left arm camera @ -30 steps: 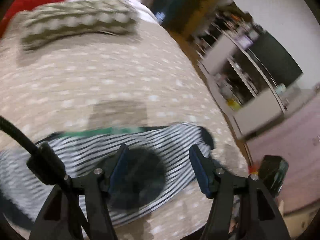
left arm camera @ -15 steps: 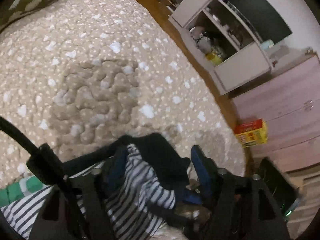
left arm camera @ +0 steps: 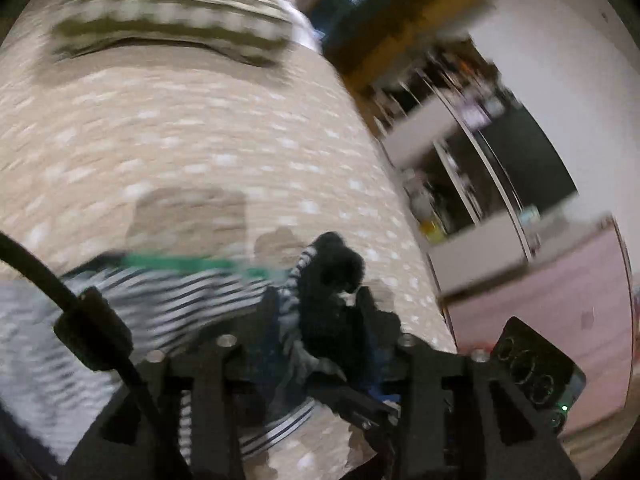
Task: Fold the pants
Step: 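Fold the leg hem with the right gripper toward the waistband held by the left gripper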
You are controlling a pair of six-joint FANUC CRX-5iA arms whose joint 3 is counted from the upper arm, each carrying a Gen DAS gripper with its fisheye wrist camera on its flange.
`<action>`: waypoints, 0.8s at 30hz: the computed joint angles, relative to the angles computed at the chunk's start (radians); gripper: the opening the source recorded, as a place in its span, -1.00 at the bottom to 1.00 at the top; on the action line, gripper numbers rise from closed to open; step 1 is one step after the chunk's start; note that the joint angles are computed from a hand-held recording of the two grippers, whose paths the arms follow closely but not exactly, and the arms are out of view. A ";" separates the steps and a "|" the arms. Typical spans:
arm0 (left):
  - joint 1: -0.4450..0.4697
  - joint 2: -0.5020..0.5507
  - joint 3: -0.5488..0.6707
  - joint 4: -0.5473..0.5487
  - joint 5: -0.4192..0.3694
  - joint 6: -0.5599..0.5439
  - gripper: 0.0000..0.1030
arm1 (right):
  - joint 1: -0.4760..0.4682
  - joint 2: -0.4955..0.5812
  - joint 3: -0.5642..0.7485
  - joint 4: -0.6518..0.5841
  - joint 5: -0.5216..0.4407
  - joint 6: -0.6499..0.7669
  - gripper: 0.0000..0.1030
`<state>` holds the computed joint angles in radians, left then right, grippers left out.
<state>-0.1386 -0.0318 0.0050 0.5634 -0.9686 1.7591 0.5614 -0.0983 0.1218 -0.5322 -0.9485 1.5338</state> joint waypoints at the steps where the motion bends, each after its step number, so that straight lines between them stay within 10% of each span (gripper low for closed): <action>1: 0.014 -0.039 -0.035 -0.025 0.005 0.035 -0.14 | 0.010 0.013 0.008 -0.001 -0.014 0.000 -0.33; 11: 0.151 -0.397 -0.272 -0.232 -0.011 0.240 0.17 | -0.034 0.029 0.107 -0.131 -0.162 0.083 -0.06; 24: 0.194 -0.541 -0.328 -0.366 -0.090 0.352 0.18 | 0.149 0.156 0.135 0.267 -0.170 -0.183 -0.48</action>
<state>0.0550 -0.5731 -0.3227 0.1975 -1.0585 2.1108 0.7108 0.0574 0.2566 -0.2657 -1.1187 1.3512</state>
